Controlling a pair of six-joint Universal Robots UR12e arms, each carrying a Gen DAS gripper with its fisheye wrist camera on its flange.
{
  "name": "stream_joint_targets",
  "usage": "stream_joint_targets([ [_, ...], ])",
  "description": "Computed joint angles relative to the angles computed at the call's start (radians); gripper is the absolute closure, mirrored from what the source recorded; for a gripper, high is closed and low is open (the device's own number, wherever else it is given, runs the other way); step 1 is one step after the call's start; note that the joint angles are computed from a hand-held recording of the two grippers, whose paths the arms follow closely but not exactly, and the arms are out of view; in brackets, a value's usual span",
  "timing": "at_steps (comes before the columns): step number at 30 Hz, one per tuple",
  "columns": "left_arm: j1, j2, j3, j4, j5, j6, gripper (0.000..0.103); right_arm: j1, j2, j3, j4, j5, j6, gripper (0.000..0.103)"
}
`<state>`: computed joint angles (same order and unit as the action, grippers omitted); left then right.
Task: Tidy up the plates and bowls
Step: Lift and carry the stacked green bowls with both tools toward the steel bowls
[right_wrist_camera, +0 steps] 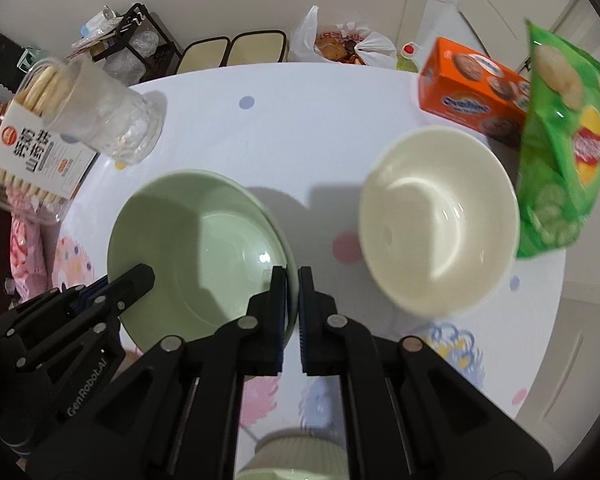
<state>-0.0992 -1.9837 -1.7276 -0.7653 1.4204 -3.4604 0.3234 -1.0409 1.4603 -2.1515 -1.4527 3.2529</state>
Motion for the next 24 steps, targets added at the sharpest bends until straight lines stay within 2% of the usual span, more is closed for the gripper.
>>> stream_joint_targets([
  [13, -0.068, 0.131, -0.108, 0.039, 0.047, -0.003, 0.096, -0.013, -0.17, 0.201, -0.118, -0.005, 0.015, 0.096],
  [24, -0.12, 0.195, -0.161, 0.063, 0.076, -0.018, 0.096, -0.027, -0.285, 0.329, -0.174, -0.011, 0.021, 0.096],
])
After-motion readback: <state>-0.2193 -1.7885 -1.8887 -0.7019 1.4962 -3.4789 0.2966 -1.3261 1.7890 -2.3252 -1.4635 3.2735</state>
